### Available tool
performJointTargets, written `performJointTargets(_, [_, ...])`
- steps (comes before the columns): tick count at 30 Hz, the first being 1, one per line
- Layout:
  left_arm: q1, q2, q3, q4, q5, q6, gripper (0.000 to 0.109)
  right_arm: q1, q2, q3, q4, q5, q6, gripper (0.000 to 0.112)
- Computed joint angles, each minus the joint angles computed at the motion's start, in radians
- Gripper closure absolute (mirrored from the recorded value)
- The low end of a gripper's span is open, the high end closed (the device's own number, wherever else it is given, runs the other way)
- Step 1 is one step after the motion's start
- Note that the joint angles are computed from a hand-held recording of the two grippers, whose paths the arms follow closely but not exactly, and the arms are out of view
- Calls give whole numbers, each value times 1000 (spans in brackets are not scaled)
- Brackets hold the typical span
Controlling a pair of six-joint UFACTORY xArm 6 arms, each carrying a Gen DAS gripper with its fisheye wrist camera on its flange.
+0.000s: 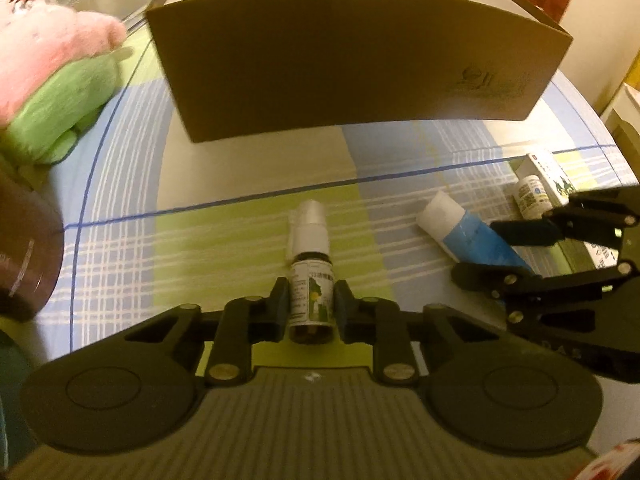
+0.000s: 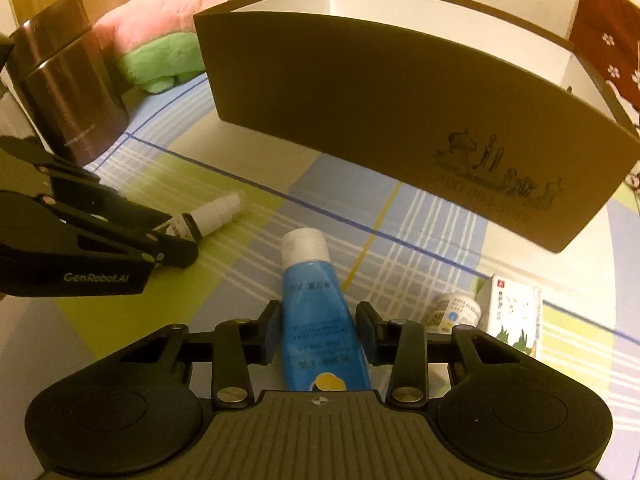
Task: Organize rigid objects
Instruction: 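Grasp the spray bottle with the left tool while the right tool grasps the blue tube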
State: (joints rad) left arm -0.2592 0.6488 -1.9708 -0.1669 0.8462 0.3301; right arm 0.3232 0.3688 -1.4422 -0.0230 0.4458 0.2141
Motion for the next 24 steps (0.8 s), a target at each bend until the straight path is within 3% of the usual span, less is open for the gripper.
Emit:
performJointTargets(9, [19, -123, 166, 29, -12, -89, 86, 27, -32, 48, 85, -28, -67, 72])
performJointTargets(17, [19, -110, 136, 27, 17, -115, 86, 32, -26, 57, 89, -55, -126, 72])
performJointTargets(24, [2, -107, 144, 73, -7, -114, 87, 34, -7, 44, 60, -70, -132, 73])
